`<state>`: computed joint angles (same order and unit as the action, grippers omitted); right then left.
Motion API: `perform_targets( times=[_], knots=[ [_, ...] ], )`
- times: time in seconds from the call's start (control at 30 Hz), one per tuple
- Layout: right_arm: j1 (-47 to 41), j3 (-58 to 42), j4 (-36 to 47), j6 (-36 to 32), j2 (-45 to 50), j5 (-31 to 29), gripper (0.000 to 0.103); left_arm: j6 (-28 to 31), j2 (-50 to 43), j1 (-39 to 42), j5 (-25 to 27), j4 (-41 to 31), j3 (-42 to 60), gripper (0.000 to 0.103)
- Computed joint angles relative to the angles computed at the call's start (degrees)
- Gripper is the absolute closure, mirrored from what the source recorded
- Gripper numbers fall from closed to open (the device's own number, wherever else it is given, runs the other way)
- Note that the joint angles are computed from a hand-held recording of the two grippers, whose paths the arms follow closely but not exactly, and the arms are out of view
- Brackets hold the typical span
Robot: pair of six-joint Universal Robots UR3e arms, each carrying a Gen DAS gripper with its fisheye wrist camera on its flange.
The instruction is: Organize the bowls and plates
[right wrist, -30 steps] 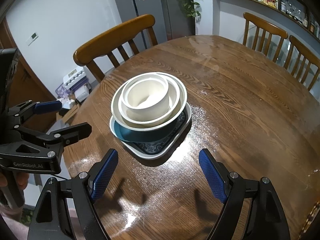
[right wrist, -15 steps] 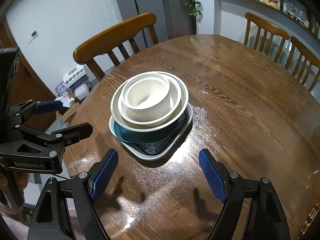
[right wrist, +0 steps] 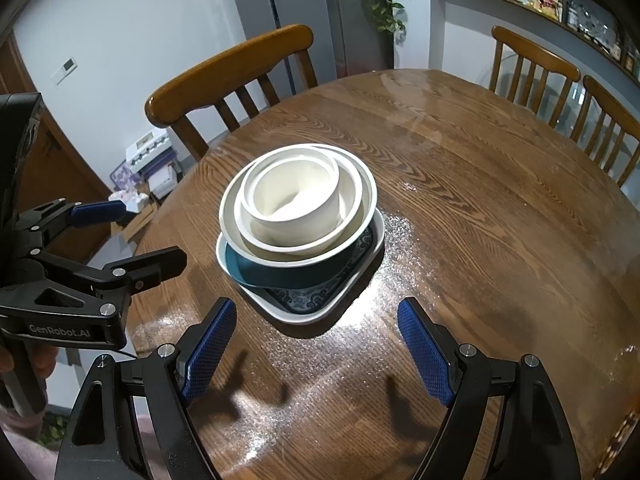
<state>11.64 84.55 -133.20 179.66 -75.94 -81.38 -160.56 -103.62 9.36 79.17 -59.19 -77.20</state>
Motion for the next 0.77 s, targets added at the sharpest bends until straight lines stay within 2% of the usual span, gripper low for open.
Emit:
perform_targets(
  times=[0.77],
  knots=[
    [0.2, -1.4, 0.6, -0.8, 0.8, -0.1, 0.02, -0.4, 0.4, 0.5, 0.1, 0.7, -1.0, 0.001]
  ],
)
